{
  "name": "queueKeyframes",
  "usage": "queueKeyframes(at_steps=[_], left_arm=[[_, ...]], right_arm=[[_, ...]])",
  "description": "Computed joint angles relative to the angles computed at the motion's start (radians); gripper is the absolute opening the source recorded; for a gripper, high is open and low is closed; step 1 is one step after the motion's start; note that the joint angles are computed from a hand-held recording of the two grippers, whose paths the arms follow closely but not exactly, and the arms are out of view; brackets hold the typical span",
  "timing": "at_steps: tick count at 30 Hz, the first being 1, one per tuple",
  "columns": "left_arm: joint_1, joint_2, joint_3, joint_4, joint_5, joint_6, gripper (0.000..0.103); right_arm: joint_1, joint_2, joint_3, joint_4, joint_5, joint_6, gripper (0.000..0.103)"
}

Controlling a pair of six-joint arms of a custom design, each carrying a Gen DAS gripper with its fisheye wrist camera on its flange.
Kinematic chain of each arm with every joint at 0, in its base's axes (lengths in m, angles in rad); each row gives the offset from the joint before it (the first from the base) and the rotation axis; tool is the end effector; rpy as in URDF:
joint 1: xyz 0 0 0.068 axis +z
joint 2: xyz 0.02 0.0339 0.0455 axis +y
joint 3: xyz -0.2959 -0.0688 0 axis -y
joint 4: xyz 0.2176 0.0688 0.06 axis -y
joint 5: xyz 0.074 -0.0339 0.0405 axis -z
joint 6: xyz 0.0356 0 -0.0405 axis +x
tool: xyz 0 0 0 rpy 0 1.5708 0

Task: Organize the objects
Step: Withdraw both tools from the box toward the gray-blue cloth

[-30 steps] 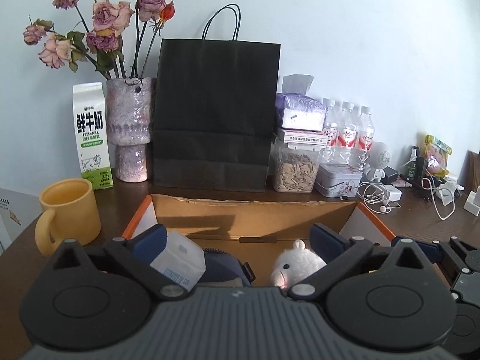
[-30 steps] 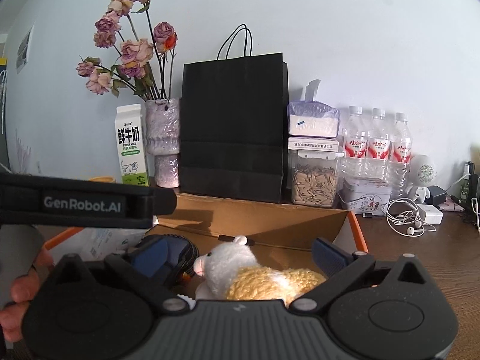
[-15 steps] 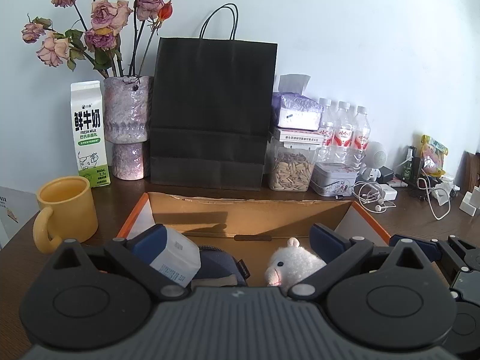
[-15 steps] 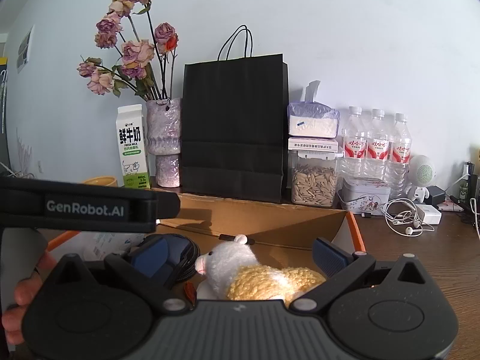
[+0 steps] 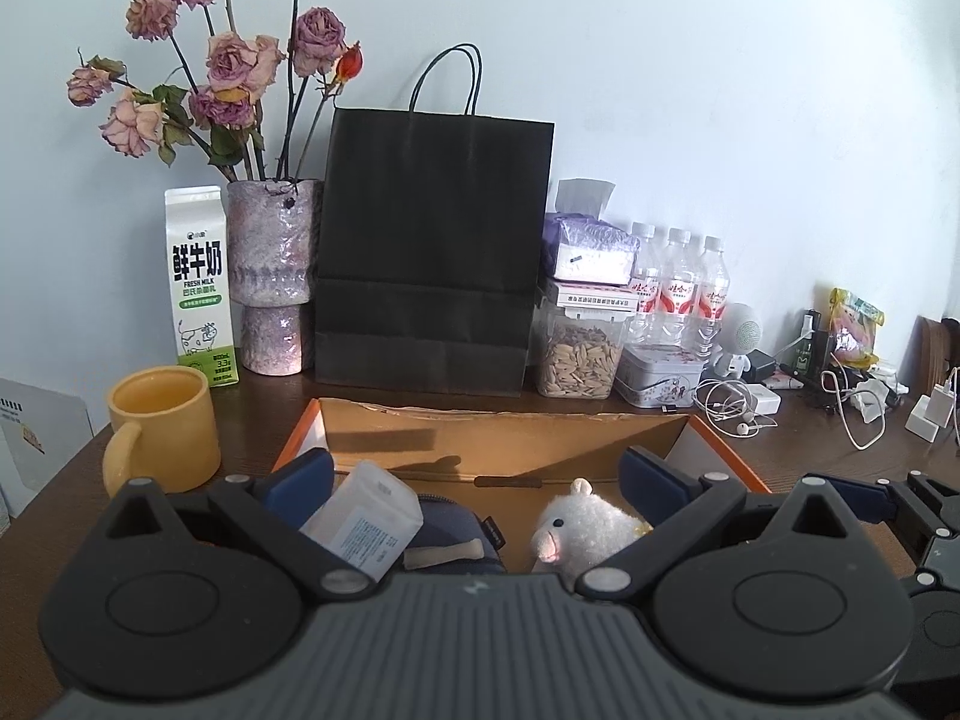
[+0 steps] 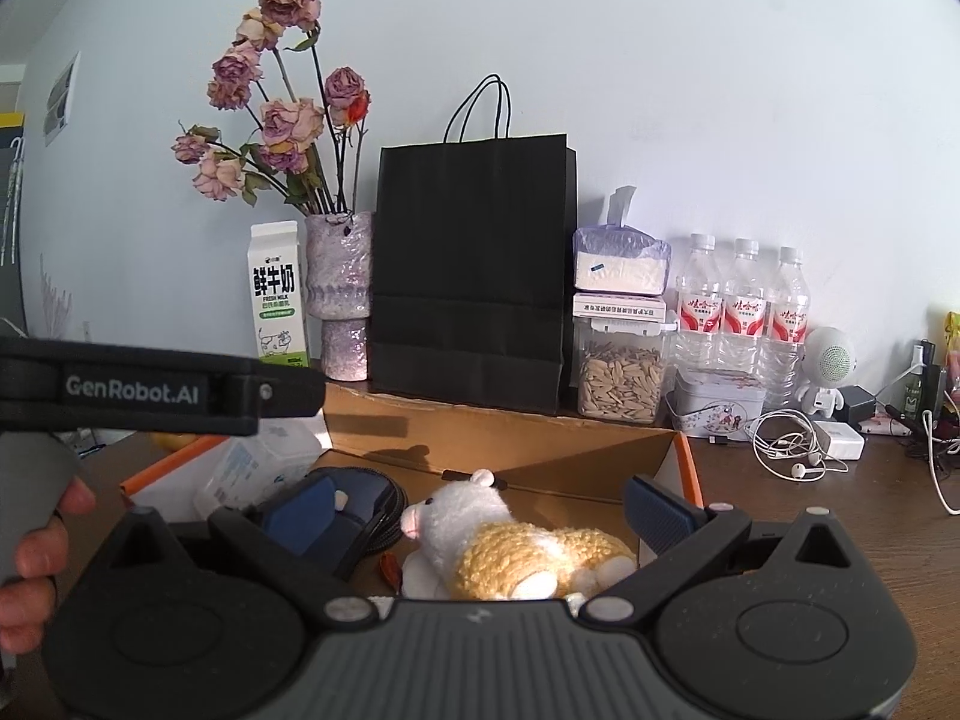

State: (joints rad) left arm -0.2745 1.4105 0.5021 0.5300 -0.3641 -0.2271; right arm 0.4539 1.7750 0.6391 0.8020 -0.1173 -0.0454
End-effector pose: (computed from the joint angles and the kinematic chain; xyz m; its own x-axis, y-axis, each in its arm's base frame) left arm 0.2475 -0.0565 0.2313 -0.3318 -0.1251 -0.9350 -0.1436 0.9863 -0.0810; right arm 0.2942 0.1482 0.1953 -0.2700 -0.1819 -0.9455 -0.5476 0.8367 -0.0046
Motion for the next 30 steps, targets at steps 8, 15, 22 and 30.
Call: queueKeyframes(at_steps=[8,15,22,30], left_arm=[[-0.028,-0.119,-0.061,-0.079,-0.03,-0.012,0.103],[-0.061,-0.239,-0.109,-0.183,-0.075,-0.032,0.103],[-0.108,-0.359,-0.144,-0.311,-0.125,-0.064,0.103],[-0.206,-0.495,-0.173,-0.468,-0.213,-0.114,0.103]], right_arm=[[0.005,-0.096,-0.091,-0.026,0.022,-0.011,0.103],[0.016,-0.17,-0.19,-0.028,0.034,-0.004,0.103],[0.036,-0.253,-0.275,-0.041,0.05,0.004,0.103],[0.06,-0.334,-0.356,-0.059,0.063,0.011,0.103]])
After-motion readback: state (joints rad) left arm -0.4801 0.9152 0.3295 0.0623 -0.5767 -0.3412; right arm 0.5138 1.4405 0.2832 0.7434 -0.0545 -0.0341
